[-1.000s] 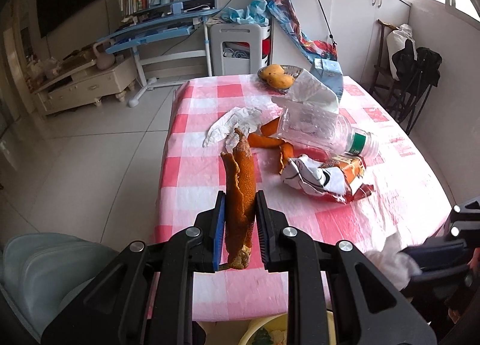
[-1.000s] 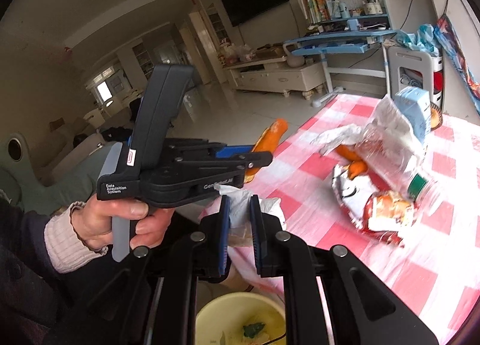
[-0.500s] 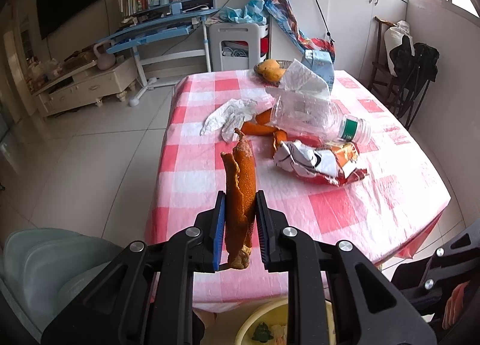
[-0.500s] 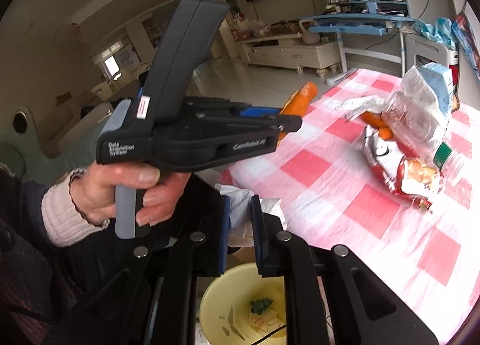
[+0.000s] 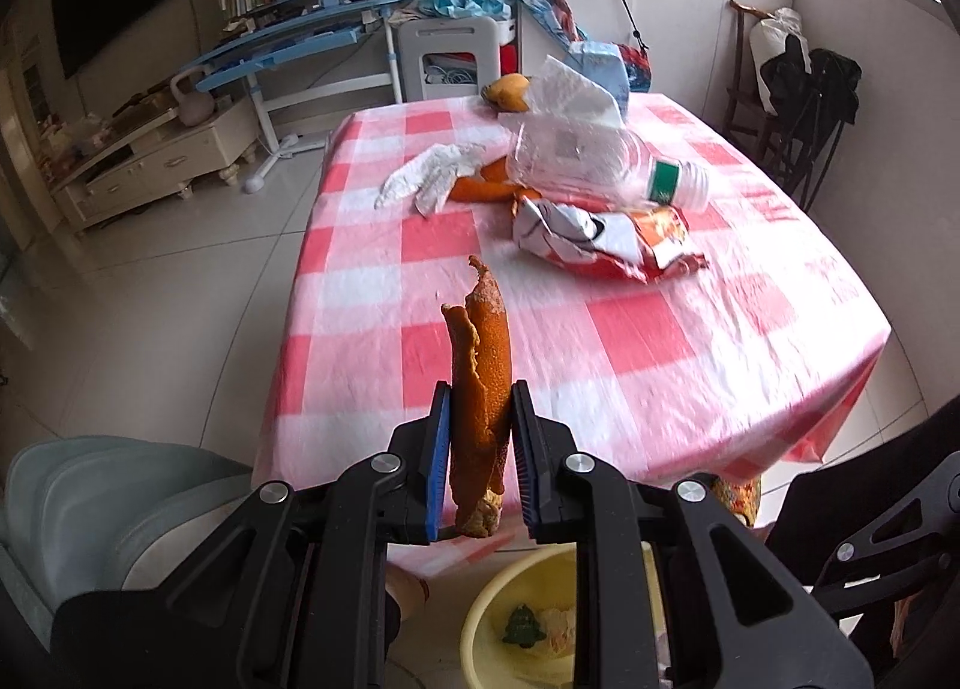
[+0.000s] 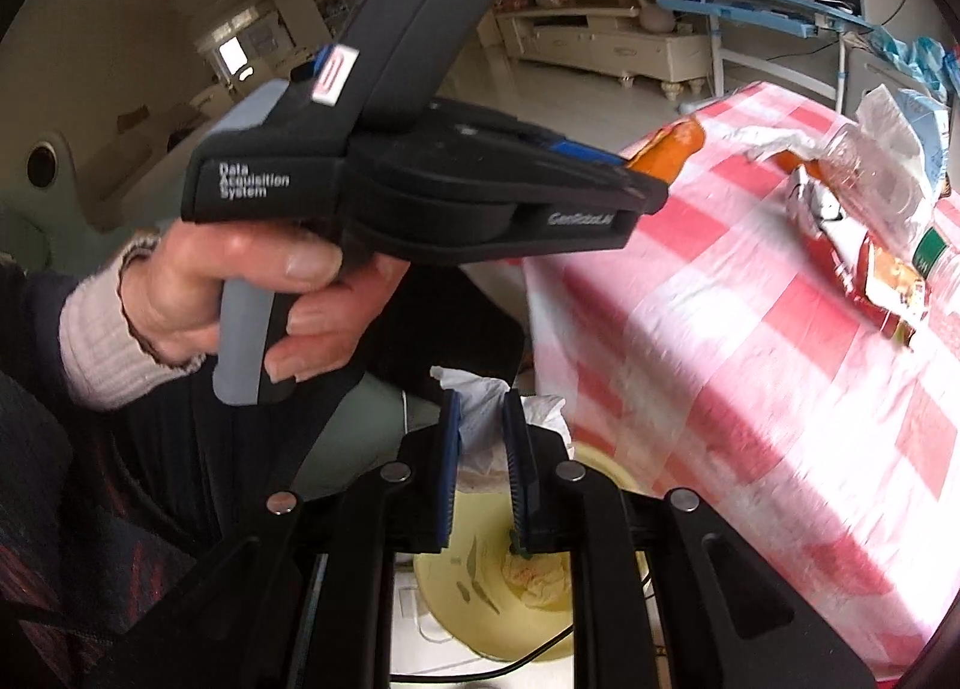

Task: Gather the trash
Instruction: 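Carry peel and tissue to the bucket and open the right tool over it, then open the left tool to drop the orange peel into the bucket, then return the left tool to the table and grasp another orange peel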

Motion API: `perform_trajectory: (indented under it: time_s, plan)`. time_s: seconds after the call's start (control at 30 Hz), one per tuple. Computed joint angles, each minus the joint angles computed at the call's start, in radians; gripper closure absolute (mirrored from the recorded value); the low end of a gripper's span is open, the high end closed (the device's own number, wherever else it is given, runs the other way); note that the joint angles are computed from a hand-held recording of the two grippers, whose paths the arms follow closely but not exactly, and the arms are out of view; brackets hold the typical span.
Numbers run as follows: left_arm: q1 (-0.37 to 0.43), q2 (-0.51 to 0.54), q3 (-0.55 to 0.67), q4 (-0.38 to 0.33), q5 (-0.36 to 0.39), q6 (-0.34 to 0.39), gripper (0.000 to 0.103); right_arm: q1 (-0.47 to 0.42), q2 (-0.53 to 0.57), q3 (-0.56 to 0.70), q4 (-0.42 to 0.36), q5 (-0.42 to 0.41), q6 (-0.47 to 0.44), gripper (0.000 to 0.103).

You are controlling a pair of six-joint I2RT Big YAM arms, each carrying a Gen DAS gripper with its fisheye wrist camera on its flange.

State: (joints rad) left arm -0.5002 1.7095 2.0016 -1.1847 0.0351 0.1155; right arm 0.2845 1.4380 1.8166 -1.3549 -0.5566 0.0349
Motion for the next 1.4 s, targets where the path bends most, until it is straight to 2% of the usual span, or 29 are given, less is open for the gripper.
perform_trajectory:
  time_s: [0.07, 0.2, 0.37, 0.6, 0.7, 0.77, 0.83, 0.93, 1.0, 1.2, 1.4]
  plan:
    - [-0.001, -0.014, -0.022, 0.004, -0.002, 0.001, 0.085, 0.007, -0.002, -0.006, -0.020, 0.009, -0.002, 0.072]
    - [-0.002, -0.039, -0.059, 0.003, -0.002, 0.000, 0.085, 0.007, -0.023, -0.025, -0.020, 0.022, 0.012, 0.070]
    - [0.000, -0.062, -0.095, -0.009, 0.004, 0.001, 0.085, -0.010, -0.056, -0.051, 0.033, 0.079, 0.078, 0.054]
    - [-0.008, -0.108, -0.167, -0.026, 0.001, 0.013, 0.085, -0.043, -0.084, -0.075, 0.099, 0.187, 0.193, 0.050]
    - [-0.013, -0.126, -0.195, -0.061, 0.016, 0.028, 0.085, -0.051, -0.095, -0.082, 0.115, 0.223, 0.217, 0.046]
    - [-0.018, -0.131, -0.209, -0.128, 0.058, 0.070, 0.079, -0.056, -0.107, -0.089, 0.124, 0.242, 0.232, 0.044]
    - [-0.027, -0.151, -0.239, -0.151, 0.066, 0.105, 0.058, -0.061, -0.113, -0.094, 0.133, 0.252, 0.244, 0.043]
    - [-0.052, -0.199, -0.299, -0.093, 0.011, 0.145, 0.040, -0.058, -0.114, -0.092, 0.139, 0.278, 0.258, 0.041]
    - [-0.058, -0.212, -0.311, -0.060, -0.015, 0.145, 0.032, -0.059, -0.114, -0.090, 0.144, 0.292, 0.266, 0.040]
    - [-0.016, -0.207, -0.298, 0.012, -0.029, 0.011, 0.024, -0.058, -0.114, -0.096, 0.149, 0.320, 0.277, 0.036]
    - [0.015, -0.193, -0.289, 0.055, -0.034, -0.075, 0.022, -0.049, -0.107, -0.093, 0.146, 0.323, 0.265, 0.036]
